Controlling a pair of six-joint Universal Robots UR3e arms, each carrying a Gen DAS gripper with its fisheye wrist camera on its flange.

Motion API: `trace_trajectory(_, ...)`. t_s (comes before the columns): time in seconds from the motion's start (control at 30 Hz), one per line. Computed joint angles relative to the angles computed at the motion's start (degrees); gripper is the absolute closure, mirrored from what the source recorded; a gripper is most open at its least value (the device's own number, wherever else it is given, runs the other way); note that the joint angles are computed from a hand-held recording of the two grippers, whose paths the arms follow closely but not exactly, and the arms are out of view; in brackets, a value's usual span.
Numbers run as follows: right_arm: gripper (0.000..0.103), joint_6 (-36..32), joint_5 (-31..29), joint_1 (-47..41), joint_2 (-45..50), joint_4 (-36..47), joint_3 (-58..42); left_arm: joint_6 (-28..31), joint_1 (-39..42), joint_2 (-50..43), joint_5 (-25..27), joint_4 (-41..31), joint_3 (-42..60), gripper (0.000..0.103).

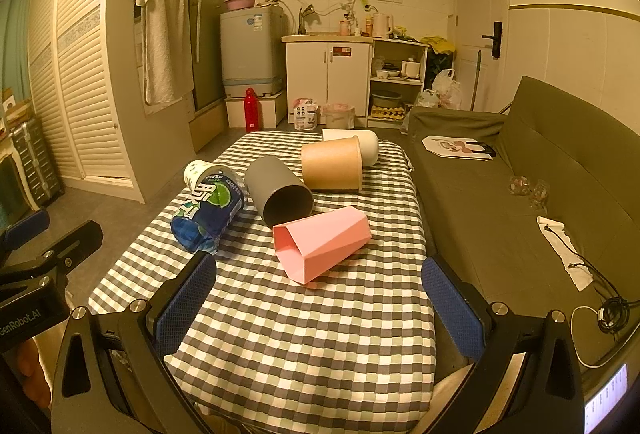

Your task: Flip cup upside down

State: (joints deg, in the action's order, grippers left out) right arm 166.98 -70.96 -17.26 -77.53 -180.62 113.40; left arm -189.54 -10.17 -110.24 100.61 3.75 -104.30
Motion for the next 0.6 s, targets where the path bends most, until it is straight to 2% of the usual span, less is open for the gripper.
trace_trajectory(0.37,0.000,0.1,-1.3,1.7,0.4,-0.2,0.1,-0.3,-0.1,-0.9,-0.2,0.9,-0.8,0.002)
trace_trajectory(0.6,0.000,-1.2,-0.1,1.4,0.0,1.9,-1.0,-1.6,0.9,-0.7,-0.3,-3.3,1.3,0.002)
